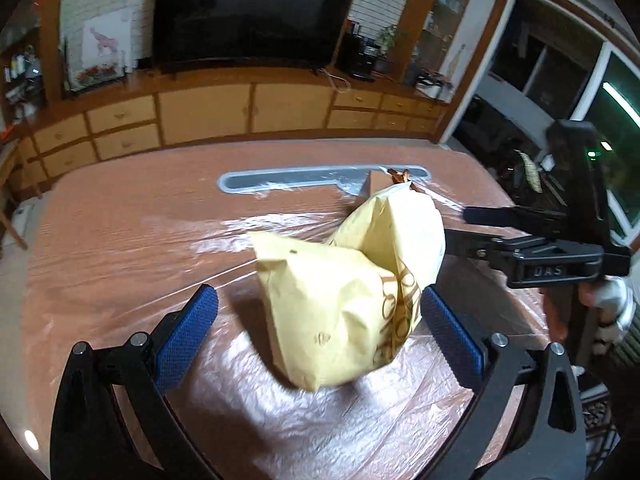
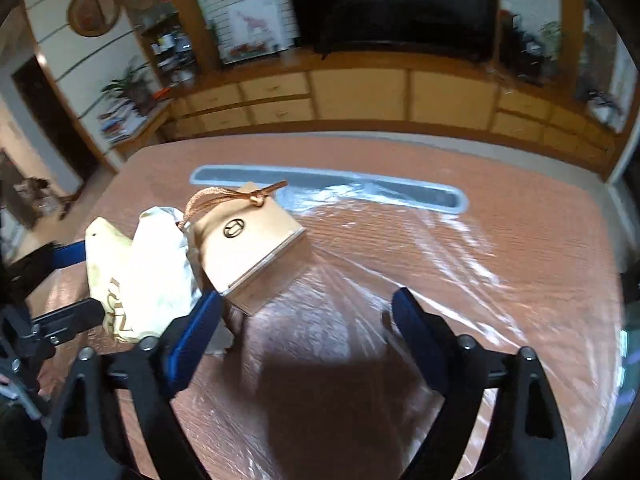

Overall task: Collect trash
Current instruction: 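Grasp the yellow LOVE bag with left tool while right tool grasps brown gift box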

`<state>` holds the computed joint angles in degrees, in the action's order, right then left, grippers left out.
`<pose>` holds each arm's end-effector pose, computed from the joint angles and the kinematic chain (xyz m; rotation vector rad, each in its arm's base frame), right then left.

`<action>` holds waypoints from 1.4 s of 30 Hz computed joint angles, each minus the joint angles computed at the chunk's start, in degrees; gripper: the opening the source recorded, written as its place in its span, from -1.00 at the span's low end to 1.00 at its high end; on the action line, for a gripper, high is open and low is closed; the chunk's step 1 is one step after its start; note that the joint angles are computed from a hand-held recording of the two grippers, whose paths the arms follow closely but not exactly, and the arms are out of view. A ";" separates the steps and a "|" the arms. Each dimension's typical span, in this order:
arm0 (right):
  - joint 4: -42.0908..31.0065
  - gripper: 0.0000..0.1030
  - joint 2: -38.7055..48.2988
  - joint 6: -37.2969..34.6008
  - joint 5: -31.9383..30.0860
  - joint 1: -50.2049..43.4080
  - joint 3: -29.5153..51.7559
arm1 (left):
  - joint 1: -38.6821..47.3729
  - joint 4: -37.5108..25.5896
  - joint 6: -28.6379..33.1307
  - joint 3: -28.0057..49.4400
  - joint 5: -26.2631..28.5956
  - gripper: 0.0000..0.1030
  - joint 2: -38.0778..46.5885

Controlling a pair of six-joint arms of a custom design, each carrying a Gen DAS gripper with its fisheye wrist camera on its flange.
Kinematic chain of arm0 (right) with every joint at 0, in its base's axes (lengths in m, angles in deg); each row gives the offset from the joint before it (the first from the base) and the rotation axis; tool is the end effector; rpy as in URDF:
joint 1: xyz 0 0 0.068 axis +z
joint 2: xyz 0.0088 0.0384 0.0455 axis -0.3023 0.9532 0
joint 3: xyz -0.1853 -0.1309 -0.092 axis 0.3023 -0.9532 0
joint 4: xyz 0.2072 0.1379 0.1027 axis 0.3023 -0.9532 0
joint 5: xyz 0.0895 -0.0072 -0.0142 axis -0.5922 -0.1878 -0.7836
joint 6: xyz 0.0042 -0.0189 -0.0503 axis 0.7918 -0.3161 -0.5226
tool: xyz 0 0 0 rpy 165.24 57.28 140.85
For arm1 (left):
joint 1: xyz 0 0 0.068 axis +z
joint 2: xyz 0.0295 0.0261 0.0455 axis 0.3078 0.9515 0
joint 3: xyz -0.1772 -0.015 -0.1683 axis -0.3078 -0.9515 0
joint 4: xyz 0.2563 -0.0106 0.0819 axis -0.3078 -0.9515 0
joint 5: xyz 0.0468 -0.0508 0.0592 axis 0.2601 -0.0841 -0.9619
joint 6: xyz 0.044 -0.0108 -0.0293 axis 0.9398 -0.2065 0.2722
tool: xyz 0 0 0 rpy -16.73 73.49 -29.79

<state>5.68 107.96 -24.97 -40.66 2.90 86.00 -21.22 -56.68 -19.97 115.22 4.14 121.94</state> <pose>0.3004 0.1176 0.2642 -0.3441 2.5293 0.3683 0.2276 -0.1844 0.3132 0.3280 2.4344 -0.4730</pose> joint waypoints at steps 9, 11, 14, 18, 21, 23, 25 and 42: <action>0.69 0.63 8.70 -6.90 -0.83 3.19 7.00 | 7.31 4.15 2.95 -2.68 13.49 0.79 1.88; 0.75 0.64 10.82 -6.61 0.41 4.13 8.94 | 8.00 3.89 2.87 -2.33 14.37 0.75 2.34; 0.92 0.75 13.17 -7.50 3.47 5.25 10.99 | 8.77 2.93 3.55 -2.24 14.42 0.75 2.14; 0.91 0.78 16.50 -7.40 3.07 5.73 14.00 | 10.04 2.55 4.42 -1.68 16.11 0.75 3.42; 1.18 0.65 17.91 -7.15 2.78 6.07 15.08 | 10.41 3.00 4.29 -1.87 15.97 0.65 3.69; 1.85 0.40 17.62 -6.62 2.66 5.94 14.55 | 10.72 3.08 3.88 -2.03 16.75 0.51 3.55; 2.03 0.15 16.57 -5.55 2.67 5.74 13.68 | 11.04 3.10 3.47 -2.54 17.53 0.30 2.88; 1.72 0.13 -3.84 0.98 3.98 5.35 -2.03 | 2.01 0.56 -3.26 -4.03 6.03 0.14 -5.08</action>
<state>7.40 104.12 -23.99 -36.69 8.25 83.97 -19.21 -56.12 -23.24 111.19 10.17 116.85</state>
